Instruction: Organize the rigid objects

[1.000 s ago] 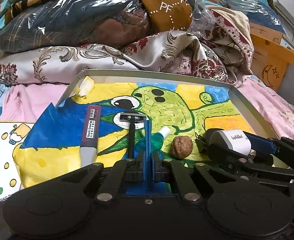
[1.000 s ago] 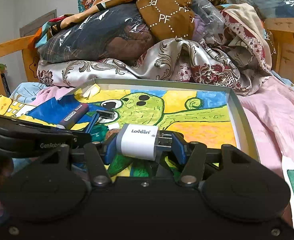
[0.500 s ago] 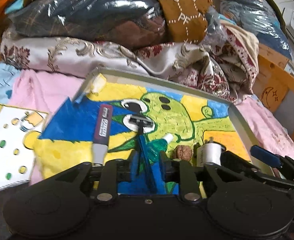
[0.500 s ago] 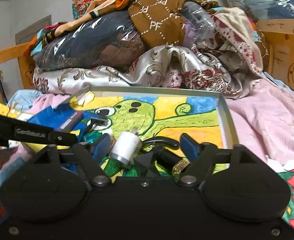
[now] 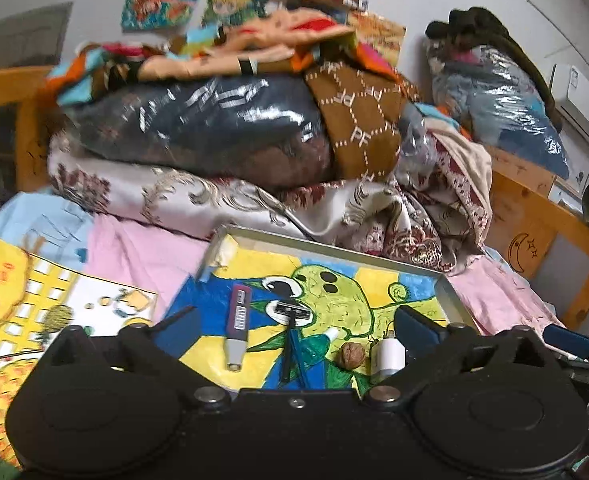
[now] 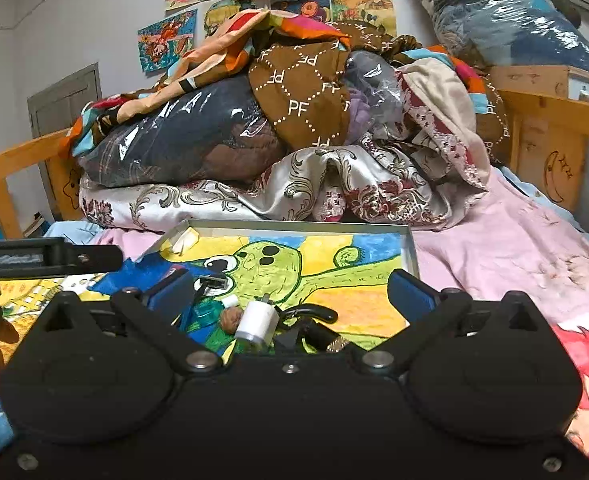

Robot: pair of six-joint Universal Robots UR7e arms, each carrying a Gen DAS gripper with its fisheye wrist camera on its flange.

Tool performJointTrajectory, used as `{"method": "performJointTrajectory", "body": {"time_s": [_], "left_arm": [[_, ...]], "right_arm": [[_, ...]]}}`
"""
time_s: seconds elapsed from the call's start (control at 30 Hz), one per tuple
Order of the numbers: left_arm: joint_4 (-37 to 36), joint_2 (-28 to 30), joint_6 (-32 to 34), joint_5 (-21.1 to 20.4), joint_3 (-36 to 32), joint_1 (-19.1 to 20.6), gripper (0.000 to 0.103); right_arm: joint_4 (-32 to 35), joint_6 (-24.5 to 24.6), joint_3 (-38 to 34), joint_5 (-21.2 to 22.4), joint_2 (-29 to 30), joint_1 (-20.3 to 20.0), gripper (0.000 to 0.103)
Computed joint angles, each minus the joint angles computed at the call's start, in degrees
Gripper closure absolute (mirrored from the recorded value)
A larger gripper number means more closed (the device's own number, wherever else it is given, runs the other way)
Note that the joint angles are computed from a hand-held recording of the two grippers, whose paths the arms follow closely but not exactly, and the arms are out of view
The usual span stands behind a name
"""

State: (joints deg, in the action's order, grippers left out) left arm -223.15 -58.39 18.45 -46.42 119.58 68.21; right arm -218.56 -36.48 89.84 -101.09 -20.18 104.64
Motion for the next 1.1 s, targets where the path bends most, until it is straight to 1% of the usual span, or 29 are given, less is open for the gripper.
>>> {"method": "performJointTrajectory", "body": {"time_s": [0.07, 0.3, 0.5, 0.53, 0.67, 0.77, 0.9, 1.0, 1.1], "left_arm": [[-1.65, -0.83, 1.22, 1.71, 2.32, -1.37, 0.001], [-7.96, -2.30, 3.39, 8.76, 9.54, -5.74, 0.001], [-16.05, -1.71, 7.45, 14.44, 14.60, -9.00, 0.001], [-16.52, -1.62, 7.76, 15.34, 15.00, -9.35, 0.001], [-14.23, -2.66, 4.54, 18.24, 17.32, -10.35, 0.001], [-14.26, -2.98, 2.91, 17.16, 18.87, -10.21, 0.001], [-12.16, -3.64, -0.27, 16.27, 19.86, -9.75, 0.001], [-10.46, -4.22, -2.47, 15.42, 20.37, -9.62, 0.001], [-9.22, -4.47, -3.18, 16.31, 20.75, -10.14, 0.001]], "right_arm": [[-0.45, 1.17, 1.63, -0.17, -1.08, 0.39, 0.000], [-6.32, 4.00, 6.95, -2.16, -2.57, 2.46, 0.000], [-13.01, 1.86, 11.01, -4.53, -2.14, 3.66, 0.000], [-14.24, 1.84, 11.85, -4.89, -2.15, 3.84, 0.000], [-17.21, 2.68, 14.56, -6.80, -2.43, 4.53, 0.000], [-19.50, 3.10, 17.85, -8.49, -3.02, 4.79, 0.000], [-20.83, 4.92, 22.24, -11.09, -4.02, 4.55, 0.000], [-22.45, 7.54, 23.82, -11.41, -4.36, 4.09, 0.000], [-23.70, 8.65, 22.99, -10.76, -3.68, 3.53, 0.000]]}}
